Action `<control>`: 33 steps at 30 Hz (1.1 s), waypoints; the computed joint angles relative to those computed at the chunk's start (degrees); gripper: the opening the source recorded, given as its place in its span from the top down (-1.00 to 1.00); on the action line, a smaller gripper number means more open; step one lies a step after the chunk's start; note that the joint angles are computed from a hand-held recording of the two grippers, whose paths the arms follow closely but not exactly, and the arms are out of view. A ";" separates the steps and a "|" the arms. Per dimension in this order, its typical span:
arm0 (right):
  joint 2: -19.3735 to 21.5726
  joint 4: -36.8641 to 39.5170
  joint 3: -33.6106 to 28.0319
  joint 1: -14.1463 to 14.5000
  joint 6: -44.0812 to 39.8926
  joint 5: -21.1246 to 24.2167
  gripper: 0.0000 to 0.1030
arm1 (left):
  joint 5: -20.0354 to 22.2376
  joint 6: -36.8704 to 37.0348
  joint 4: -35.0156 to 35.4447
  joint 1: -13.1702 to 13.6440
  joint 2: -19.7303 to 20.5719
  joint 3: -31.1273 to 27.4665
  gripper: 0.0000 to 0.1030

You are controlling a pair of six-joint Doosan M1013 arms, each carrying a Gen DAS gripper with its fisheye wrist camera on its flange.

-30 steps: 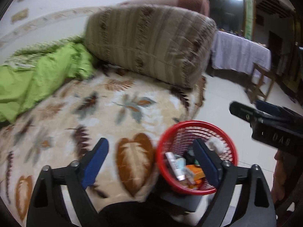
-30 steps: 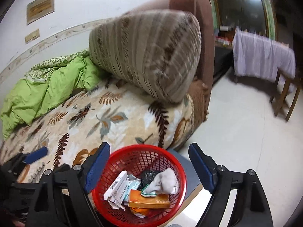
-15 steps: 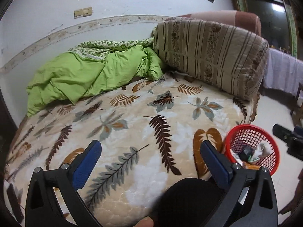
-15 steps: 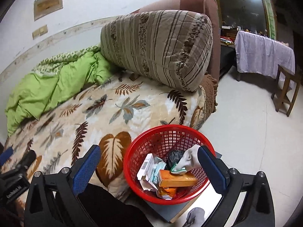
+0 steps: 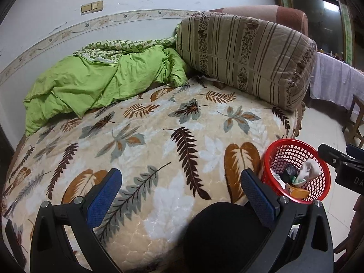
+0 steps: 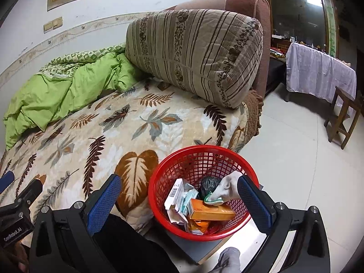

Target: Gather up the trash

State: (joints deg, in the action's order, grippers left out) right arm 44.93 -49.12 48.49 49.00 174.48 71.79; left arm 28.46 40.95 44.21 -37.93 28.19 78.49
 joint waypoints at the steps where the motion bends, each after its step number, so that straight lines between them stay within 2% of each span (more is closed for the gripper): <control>1: 0.03 -0.05 -0.03 0.02 -0.09 -0.03 -0.98 | -0.02 0.21 -0.22 0.03 0.04 -0.08 -1.00; 13: 0.67 0.58 -1.16 -0.02 -1.85 0.19 -0.98 | -0.06 -0.51 0.32 0.07 -0.05 0.05 -1.00; 20: 0.98 0.78 -1.73 0.02 -2.69 0.37 -0.98 | 0.47 -3.47 4.49 -0.50 -0.24 0.48 -1.00; 33: 1.30 1.13 -2.25 0.04 -3.60 0.31 -0.98 | 0.82 -2.70 3.54 -0.54 -0.28 0.17 -1.00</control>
